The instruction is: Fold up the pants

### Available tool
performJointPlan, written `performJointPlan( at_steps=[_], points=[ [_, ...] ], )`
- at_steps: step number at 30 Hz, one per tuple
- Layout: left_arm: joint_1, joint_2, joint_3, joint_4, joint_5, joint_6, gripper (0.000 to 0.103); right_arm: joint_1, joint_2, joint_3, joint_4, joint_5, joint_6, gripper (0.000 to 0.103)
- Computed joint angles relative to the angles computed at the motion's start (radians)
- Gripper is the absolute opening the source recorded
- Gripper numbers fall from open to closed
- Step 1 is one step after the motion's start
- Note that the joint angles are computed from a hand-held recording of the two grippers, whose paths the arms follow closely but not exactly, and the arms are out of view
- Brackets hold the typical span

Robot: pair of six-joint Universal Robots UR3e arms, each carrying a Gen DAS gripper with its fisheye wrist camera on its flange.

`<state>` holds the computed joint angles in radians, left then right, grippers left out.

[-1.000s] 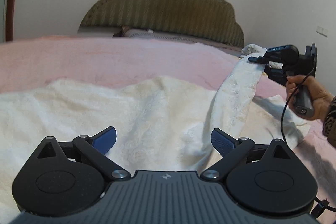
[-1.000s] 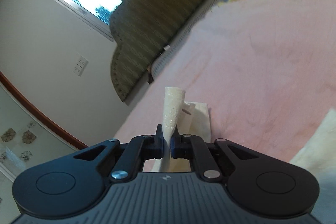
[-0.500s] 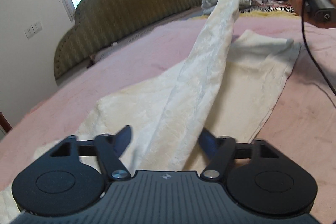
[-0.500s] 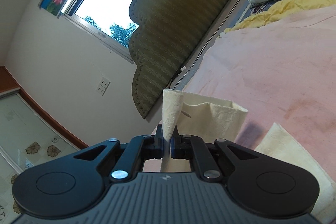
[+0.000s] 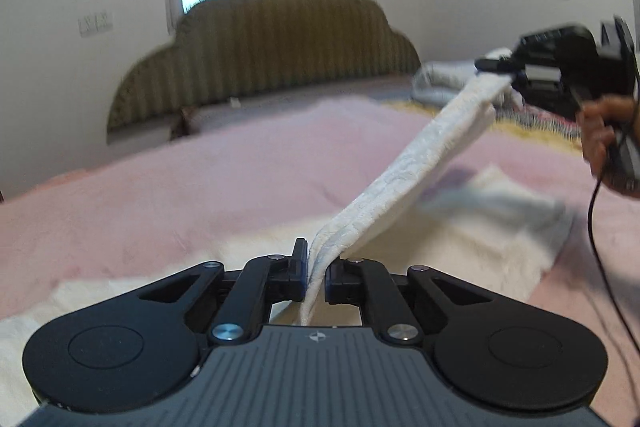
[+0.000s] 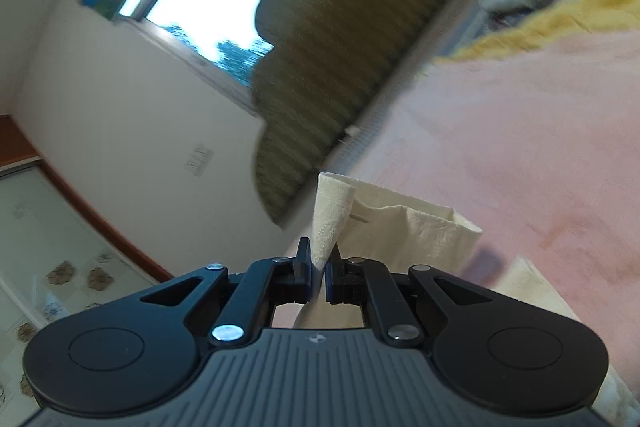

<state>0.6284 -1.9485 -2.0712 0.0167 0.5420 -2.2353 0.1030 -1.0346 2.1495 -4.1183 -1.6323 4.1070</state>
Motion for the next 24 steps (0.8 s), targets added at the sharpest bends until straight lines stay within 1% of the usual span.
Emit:
performJointPlan(
  at_steps=[1, 2, 3, 4, 5, 6, 7, 8, 10, 11, 14, 16, 17, 19, 21, 22, 24],
  points=[
    [0.012, 0.021, -0.011, -0.025, -0.019, 0.039, 0.009, 0.014, 0.011, 0.001, -0.064, -0.011, -0.031, 0.007],
    [0.019, 0.066, -0.021, -0.133, -0.026, 0.143, 0.009, 0.026, 0.014, 0.018, -0.121, -0.022, -0.056, 0.007],
    [0.023, 0.104, -0.028, -0.255, -0.02, 0.252, 0.009, 0.044, -0.001, 0.049, -0.129, -0.05, -0.07, 0.007],
    [0.025, 0.13, -0.04, -0.349, -0.004, 0.344, 0.009, 0.059, -0.02, 0.084, -0.112, -0.08, -0.068, 0.007],
    [0.025, 0.143, -0.053, -0.413, 0.017, 0.419, 0.009, 0.07, -0.038, 0.134, -0.084, -0.105, -0.054, 0.007],
    [0.021, 0.138, -0.072, -0.437, 0.046, 0.485, 0.009, 0.077, -0.045, 0.181, -0.059, -0.121, -0.033, 0.007],
    [0.018, 0.133, -0.092, -0.43, 0.065, 0.522, 0.009, 0.083, -0.04, 0.227, -0.043, -0.137, 0.005, 0.007],
    [0.019, 0.118, -0.118, -0.399, 0.078, 0.549, 0.009, 0.085, -0.013, 0.273, -0.066, -0.142, 0.057, 0.007],
    [0.023, 0.107, -0.135, -0.385, 0.085, 0.571, 0.009, 0.096, 0.092, 0.337, -0.19, -0.151, 0.154, 0.007],
    [0.028, 0.109, -0.129, -0.408, 0.082, 0.582, 0.009, 0.119, 0.132, 0.349, -0.224, -0.178, 0.184, 0.007],
    [0.044, 0.131, -0.099, -0.509, 0.068, 0.634, 0.009, 0.175, 0.183, 0.37, -0.28, -0.246, 0.224, 0.007],
    [0.044, 0.126, -0.093, -0.521, 0.076, 0.661, 0.009, 0.208, 0.181, 0.377, -0.287, -0.285, 0.227, 0.007],
    [0.039, 0.115, -0.096, -0.504, 0.086, 0.664, 0.009, 0.228, 0.158, 0.375, -0.253, -0.308, 0.228, 0.007],
    [0.021, 0.081, -0.099, -0.45, 0.113, 0.644, 0.01, 0.239, 0.11, 0.382, -0.179, -0.317, 0.206, 0.007],
    [0.021, 0.072, -0.105, -0.43, 0.114, 0.633, 0.01, 0.205, 0.036, 0.399, -0.054, -0.268, 0.175, 0.007],
    [0.025, 0.084, -0.105, -0.447, 0.113, 0.635, 0.016, 0.185, 0.03, 0.409, -0.043, -0.238, 0.167, 0.007],
    [0.028, 0.098, -0.089, -0.489, 0.123, 0.627, 0.029, 0.177, -0.004, 0.426, -0.021, -0.23, 0.161, 0.011]
  ],
)
